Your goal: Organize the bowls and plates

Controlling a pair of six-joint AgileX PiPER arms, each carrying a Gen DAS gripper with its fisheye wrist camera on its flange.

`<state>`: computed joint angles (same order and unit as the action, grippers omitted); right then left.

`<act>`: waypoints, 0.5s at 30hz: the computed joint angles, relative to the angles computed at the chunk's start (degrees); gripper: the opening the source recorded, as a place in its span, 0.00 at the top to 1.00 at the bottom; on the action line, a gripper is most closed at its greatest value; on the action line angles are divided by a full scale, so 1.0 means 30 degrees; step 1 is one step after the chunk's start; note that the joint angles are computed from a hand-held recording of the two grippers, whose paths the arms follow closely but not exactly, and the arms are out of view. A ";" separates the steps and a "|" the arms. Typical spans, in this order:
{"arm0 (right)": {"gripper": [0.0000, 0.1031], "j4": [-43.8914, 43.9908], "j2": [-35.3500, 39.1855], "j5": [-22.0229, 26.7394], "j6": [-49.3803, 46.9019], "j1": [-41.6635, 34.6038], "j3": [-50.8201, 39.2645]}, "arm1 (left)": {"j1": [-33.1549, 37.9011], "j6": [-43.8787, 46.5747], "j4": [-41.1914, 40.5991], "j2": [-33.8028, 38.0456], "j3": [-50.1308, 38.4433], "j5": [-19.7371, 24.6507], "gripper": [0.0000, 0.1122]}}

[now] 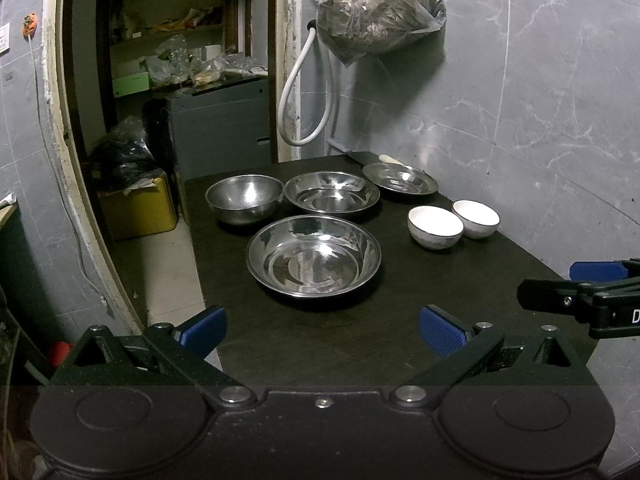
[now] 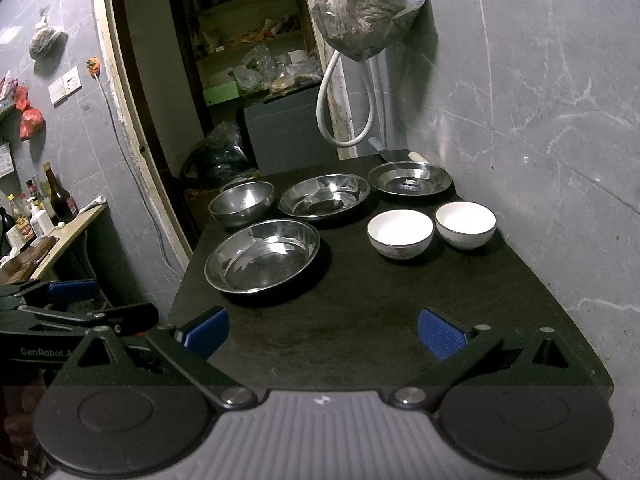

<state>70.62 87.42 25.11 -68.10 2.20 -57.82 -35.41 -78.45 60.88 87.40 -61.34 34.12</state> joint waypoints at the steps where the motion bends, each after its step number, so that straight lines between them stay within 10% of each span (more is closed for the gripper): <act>1: 0.00 0.0071 -0.0011 0.0021 -0.0082 -0.0042 0.0042 | -0.0006 -0.0001 -0.0001 0.0003 -0.0004 0.0000 0.09; 15: 0.00 -0.0662 -0.0074 0.0204 0.0692 -0.0174 0.0066 | 0.0035 0.0711 -0.0930 -0.0018 0.0063 0.0116 0.09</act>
<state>68.63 87.20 25.72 -66.03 1.67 -57.62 -35.31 -76.32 58.09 87.35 -61.15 34.47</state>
